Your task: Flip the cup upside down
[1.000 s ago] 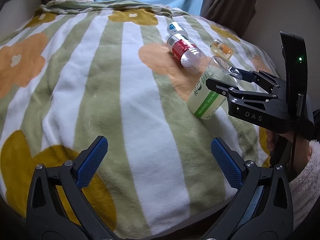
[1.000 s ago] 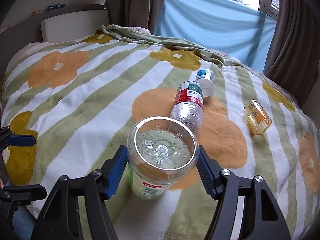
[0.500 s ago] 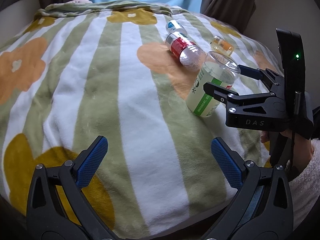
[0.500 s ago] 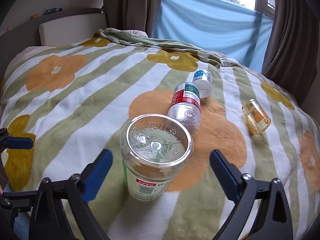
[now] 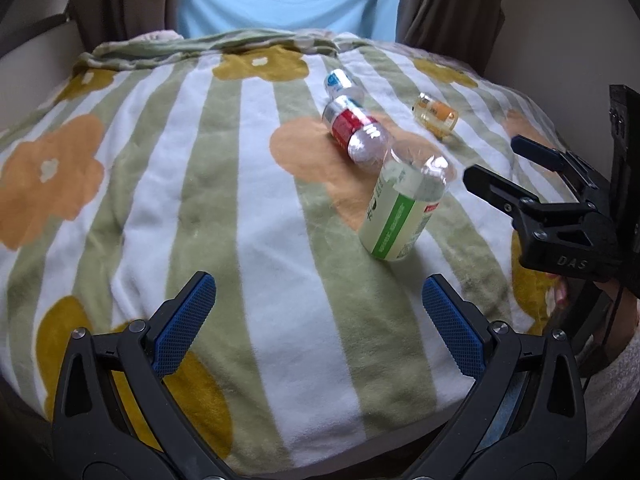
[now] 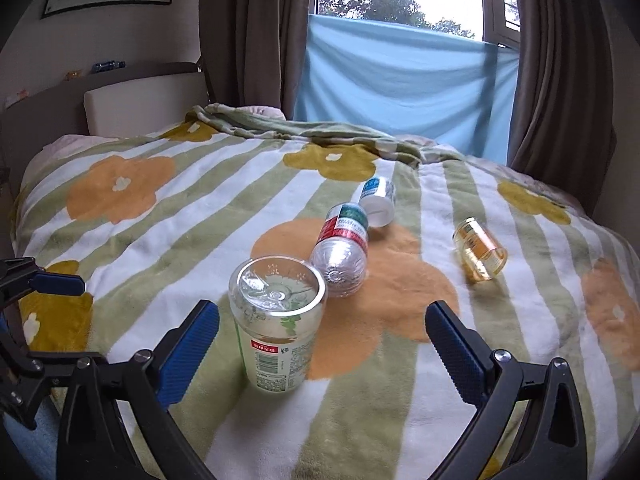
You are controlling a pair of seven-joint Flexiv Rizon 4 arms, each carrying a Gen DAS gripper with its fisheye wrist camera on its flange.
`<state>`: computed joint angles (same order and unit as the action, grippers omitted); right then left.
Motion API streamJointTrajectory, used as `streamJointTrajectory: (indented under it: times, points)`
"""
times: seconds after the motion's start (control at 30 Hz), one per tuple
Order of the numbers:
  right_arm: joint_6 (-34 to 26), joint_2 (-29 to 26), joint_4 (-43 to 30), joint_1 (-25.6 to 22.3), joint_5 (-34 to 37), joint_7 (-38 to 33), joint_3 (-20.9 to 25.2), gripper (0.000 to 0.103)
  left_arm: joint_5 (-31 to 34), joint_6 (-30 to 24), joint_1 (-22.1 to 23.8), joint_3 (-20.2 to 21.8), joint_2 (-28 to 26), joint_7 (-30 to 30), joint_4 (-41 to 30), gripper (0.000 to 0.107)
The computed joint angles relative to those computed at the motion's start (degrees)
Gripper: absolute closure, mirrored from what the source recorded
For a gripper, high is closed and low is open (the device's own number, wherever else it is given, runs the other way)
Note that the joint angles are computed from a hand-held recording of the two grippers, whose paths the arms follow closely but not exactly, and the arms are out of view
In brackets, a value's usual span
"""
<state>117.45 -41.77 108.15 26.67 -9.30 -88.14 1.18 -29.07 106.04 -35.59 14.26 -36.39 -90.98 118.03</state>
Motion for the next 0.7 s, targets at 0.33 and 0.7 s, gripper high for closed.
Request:
streamJointTrajectory:
  times: [0.33, 0.7]
  points:
    - [9.0, 11.4, 7.0, 7.9, 17.9, -4.0, -5.2, 0.0, -16.9, 16.2, -19.9, 15.7, -0.8, 9.4, -2.6, 0.004]
    - [12.2, 14.8, 7.0, 15.5, 37.6, -17.3, -7.8, 0.0, -20.5, 34.7, -18.8, 9.8, -0.4, 9.3, 1.1, 0.004]
